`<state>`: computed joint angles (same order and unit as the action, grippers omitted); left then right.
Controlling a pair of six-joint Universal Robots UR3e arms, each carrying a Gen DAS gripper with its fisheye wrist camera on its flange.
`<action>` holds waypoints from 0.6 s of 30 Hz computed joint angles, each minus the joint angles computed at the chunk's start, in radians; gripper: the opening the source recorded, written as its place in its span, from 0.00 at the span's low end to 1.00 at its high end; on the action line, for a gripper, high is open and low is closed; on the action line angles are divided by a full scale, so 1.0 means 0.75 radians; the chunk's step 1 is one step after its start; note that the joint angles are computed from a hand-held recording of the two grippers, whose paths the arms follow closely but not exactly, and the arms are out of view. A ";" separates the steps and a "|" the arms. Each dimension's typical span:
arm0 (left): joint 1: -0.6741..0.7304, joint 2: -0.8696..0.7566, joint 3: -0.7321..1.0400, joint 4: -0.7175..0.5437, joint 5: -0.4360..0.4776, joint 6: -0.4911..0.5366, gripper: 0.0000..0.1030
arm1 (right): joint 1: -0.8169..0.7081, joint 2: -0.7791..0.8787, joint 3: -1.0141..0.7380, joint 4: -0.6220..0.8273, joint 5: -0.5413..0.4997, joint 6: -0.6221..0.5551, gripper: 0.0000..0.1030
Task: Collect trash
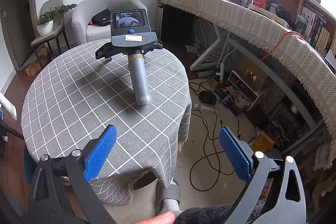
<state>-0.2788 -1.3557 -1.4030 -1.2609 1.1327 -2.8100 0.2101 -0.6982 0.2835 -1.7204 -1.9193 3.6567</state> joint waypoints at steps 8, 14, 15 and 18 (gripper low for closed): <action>0.379 0.116 0.062 -0.157 -0.218 0.133 0.97 | 0.001 0.002 -0.007 0.005 0.000 0.001 0.98; 1.028 0.077 0.340 -0.441 -0.540 0.380 0.97 | 0.000 0.005 -0.010 0.006 0.000 0.000 0.98; 1.108 0.019 0.403 -0.455 -0.568 0.382 0.97 | 0.001 0.003 -0.011 0.009 0.000 0.001 0.98; 1.237 -0.213 0.605 -0.407 -0.579 0.340 0.97 | 0.001 0.004 -0.015 0.011 0.000 0.001 0.98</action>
<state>0.6486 -1.5157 -0.9494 -1.5662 0.6982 -2.5554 0.2105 -0.6950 0.2725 -1.7125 -1.9193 3.6573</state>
